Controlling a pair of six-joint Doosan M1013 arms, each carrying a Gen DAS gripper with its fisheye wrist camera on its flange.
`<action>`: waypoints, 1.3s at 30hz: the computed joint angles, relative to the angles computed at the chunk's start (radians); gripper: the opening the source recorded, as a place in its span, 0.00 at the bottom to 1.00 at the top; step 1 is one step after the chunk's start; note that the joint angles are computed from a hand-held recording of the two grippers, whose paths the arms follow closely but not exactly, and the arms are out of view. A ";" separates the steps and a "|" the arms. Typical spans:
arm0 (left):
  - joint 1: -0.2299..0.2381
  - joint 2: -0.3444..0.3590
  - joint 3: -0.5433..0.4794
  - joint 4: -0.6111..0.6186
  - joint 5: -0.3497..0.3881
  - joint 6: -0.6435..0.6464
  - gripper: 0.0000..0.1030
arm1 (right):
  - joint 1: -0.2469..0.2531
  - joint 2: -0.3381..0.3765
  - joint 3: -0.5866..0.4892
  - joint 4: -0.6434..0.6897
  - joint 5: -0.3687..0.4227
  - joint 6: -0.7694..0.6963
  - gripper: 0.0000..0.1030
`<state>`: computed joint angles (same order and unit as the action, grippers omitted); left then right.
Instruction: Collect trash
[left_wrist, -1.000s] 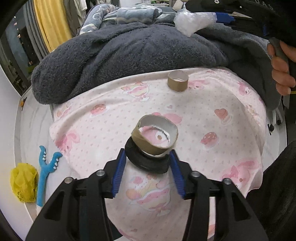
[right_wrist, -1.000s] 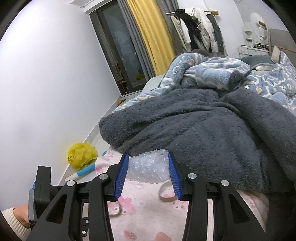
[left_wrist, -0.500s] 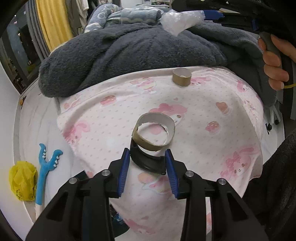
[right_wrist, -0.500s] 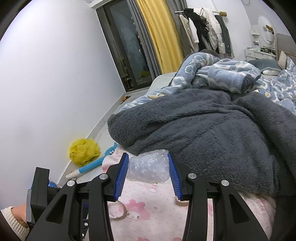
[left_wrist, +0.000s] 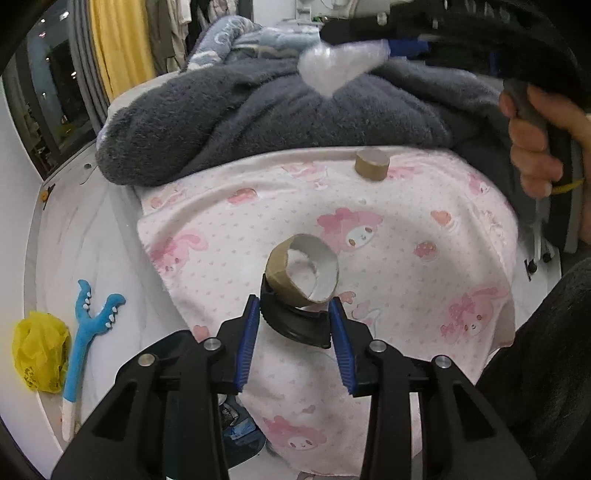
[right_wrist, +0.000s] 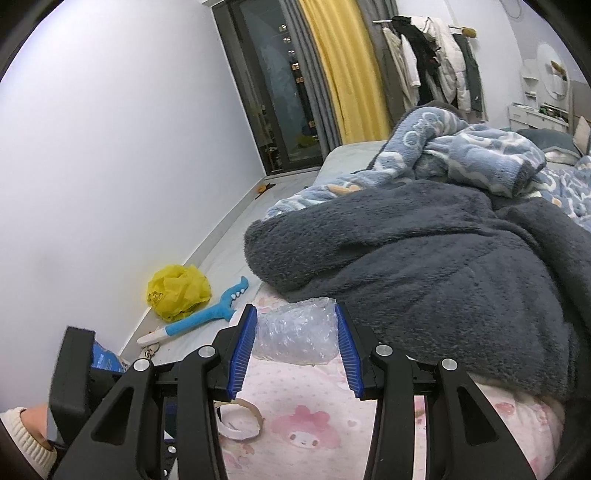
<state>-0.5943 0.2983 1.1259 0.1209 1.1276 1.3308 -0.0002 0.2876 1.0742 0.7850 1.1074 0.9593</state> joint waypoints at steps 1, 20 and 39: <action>0.003 -0.007 0.006 -0.008 -0.013 0.001 0.39 | 0.003 0.000 -0.001 -0.002 0.001 0.000 0.42; -0.015 0.015 -0.001 -0.117 -0.032 0.126 0.39 | 0.055 0.001 -0.008 -0.064 -0.012 0.014 0.42; 0.016 -0.042 0.060 -0.087 -0.011 0.048 0.38 | 0.080 -0.002 -0.006 -0.085 -0.009 0.014 0.42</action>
<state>-0.5780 0.2565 1.1857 0.0342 1.1167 1.3785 0.0793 0.2860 1.0679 0.7004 1.0981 0.9735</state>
